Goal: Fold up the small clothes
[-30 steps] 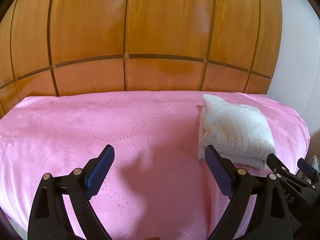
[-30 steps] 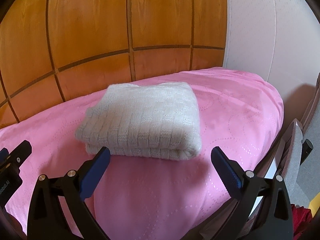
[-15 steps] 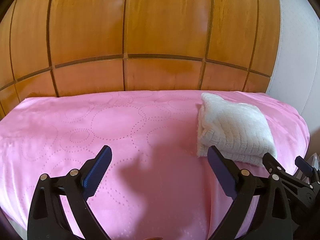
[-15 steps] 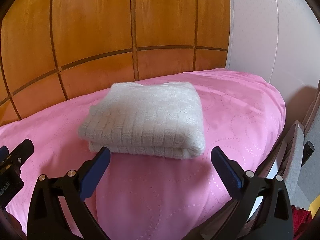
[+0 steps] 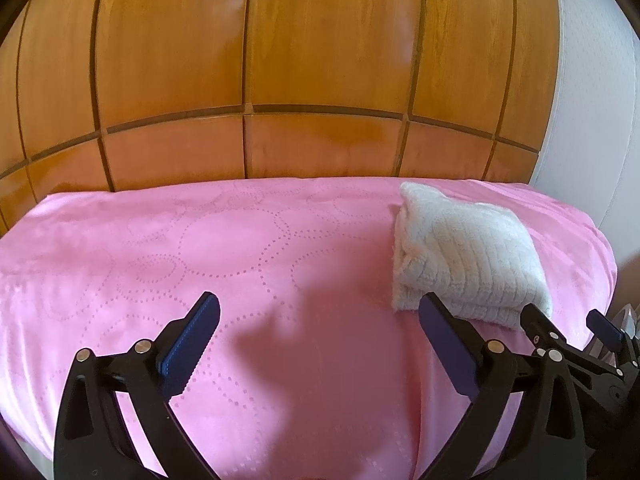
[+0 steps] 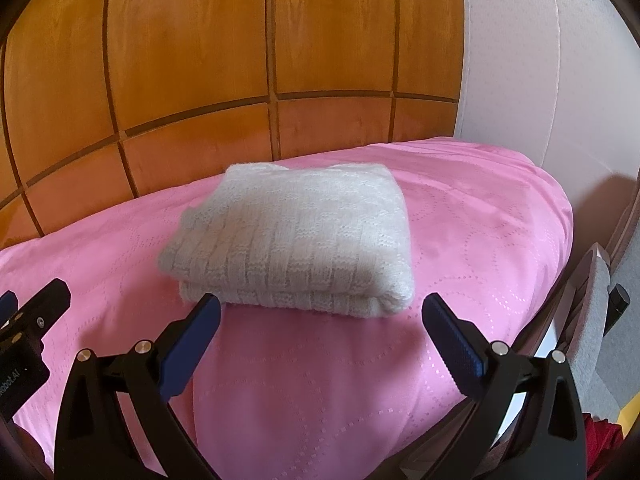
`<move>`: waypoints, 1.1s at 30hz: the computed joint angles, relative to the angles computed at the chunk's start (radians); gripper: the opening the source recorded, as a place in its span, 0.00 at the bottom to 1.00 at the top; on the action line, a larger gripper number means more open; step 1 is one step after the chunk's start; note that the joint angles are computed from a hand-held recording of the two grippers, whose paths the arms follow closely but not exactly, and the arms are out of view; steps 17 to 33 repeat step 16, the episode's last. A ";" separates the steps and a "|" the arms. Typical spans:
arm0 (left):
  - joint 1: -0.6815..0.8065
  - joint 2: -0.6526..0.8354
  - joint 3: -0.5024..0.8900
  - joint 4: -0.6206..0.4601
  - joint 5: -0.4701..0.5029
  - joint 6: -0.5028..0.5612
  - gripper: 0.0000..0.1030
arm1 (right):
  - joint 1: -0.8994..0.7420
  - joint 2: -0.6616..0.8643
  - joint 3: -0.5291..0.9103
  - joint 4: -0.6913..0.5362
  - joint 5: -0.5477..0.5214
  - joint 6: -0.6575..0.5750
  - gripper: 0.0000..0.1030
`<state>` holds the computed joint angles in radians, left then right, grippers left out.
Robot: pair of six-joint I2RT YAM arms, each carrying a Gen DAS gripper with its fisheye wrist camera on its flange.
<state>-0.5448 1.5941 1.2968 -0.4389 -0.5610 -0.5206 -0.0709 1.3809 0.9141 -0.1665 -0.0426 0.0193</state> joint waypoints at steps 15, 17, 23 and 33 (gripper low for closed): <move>0.030 0.068 0.028 -0.037 0.037 -0.062 0.96 | -0.007 0.081 0.037 -0.004 -0.016 -0.018 0.98; 0.032 0.071 0.027 -0.036 0.037 -0.062 0.96 | -0.010 0.090 0.043 -0.007 -0.016 -0.017 0.98; 0.032 0.071 0.027 -0.036 0.037 -0.062 0.96 | -0.010 0.090 0.043 -0.007 -0.016 -0.017 0.98; 0.032 0.071 0.027 -0.036 0.037 -0.062 0.96 | -0.010 0.090 0.043 -0.007 -0.016 -0.017 0.98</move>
